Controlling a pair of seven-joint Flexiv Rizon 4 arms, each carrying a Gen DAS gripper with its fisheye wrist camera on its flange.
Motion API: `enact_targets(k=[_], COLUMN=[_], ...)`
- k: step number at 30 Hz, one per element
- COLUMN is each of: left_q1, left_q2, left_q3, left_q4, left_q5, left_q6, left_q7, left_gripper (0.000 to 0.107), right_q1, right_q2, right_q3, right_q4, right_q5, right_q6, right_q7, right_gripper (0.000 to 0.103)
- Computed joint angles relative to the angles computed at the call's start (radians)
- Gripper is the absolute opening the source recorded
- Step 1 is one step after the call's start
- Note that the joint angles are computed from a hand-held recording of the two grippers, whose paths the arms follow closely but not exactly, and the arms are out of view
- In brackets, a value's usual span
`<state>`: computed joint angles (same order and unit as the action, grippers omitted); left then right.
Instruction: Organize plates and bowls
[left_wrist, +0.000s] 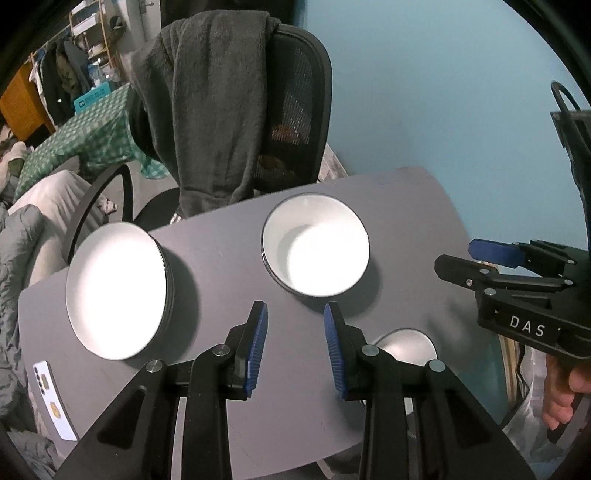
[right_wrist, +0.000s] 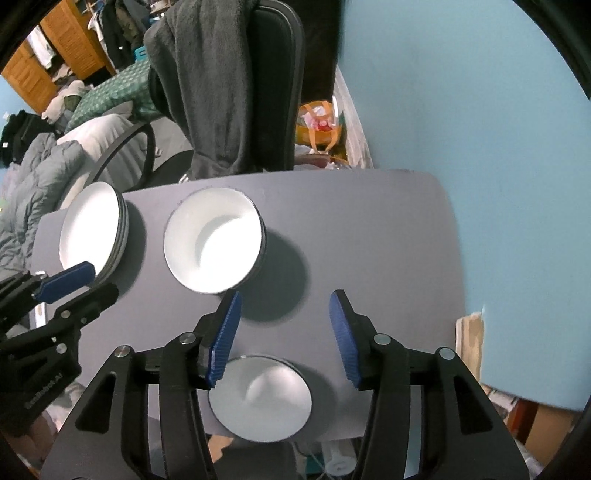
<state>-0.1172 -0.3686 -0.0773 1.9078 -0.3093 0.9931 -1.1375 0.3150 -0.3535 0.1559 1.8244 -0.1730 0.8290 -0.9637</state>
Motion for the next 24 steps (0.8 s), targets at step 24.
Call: enact_targets(k=[24], left_q1=[0.022], left_q2=[0.040], left_q3=[0.002], left_q4=[0.097], left_q5=[-0.033], left_q6=[-0.013], left_q7=[0.093], left_gripper=[0.032], right_q1=[0.005], right_q2=[0.085], right_q3=[0.015], right_q4=[0.156], right_q5=[0.021], right_q6=[0.012], right_q7=[0.147], right_gripper=[0.051])
